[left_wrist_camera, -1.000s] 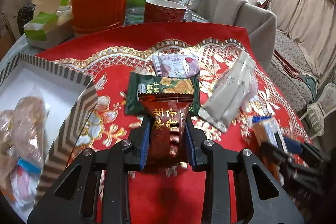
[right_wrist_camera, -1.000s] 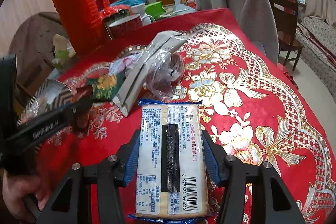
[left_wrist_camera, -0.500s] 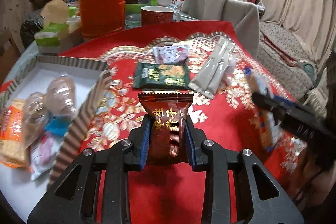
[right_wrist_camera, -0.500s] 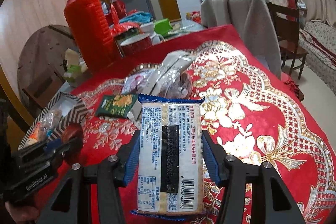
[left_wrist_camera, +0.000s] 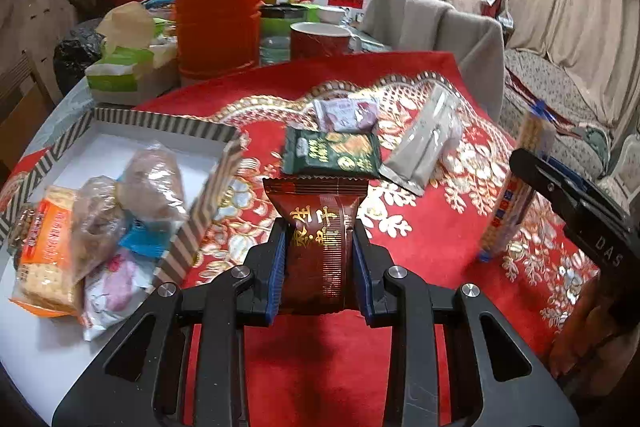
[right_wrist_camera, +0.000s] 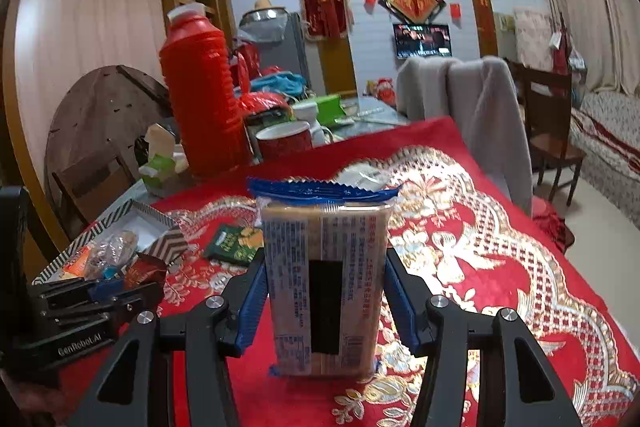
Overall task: Organize snacks
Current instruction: 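Carry the brown candy and white biscuit pack into the tray and release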
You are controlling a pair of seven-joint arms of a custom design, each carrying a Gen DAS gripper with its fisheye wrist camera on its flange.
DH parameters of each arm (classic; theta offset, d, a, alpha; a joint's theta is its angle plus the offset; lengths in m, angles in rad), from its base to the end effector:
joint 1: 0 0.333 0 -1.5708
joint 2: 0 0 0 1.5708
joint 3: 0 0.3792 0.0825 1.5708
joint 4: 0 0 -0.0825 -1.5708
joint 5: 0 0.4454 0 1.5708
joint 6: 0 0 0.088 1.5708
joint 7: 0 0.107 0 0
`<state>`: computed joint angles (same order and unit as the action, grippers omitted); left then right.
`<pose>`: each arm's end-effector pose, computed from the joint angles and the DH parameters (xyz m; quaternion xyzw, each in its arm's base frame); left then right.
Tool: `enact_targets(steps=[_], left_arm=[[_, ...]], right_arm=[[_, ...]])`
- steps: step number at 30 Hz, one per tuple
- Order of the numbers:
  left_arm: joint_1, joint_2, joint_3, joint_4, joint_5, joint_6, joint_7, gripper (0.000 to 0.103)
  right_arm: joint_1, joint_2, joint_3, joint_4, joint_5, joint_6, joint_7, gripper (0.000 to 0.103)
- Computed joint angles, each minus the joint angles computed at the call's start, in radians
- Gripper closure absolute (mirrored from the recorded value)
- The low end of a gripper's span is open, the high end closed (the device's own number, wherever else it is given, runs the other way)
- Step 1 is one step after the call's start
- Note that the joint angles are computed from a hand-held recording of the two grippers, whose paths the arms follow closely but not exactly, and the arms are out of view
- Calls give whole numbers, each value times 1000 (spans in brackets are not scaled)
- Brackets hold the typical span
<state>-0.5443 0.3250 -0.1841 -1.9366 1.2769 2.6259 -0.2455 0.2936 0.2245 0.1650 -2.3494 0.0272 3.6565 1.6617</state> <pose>0.5165 -0.4796 0.3690 -0.6721 0.6262 -0.3098 0.2452 0.5499 0.2628 0.3823 -0.6917 0.5049 -0.2392 0.4576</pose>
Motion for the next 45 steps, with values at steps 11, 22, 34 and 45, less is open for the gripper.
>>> enact_targets(steps=[11, 22, 34, 45], left_arm=[[36, -89, -5, -74, 56, -9, -131, 74], [114, -263, -56, -238, 76, -119, -241, 74], [208, -370, -99, -375, -76, -221, -124, 74], [218, -327, -87, -366, -219, -297, -12, 74]], right_arm=[[45, 8, 24, 36, 5, 18, -18, 50], [48, 49, 105, 127, -181, 4, 99, 50], [-9, 165, 268, 273, -481, -70, 291, 50], [-7, 244, 331, 344, -408, -194, 216, 50]])
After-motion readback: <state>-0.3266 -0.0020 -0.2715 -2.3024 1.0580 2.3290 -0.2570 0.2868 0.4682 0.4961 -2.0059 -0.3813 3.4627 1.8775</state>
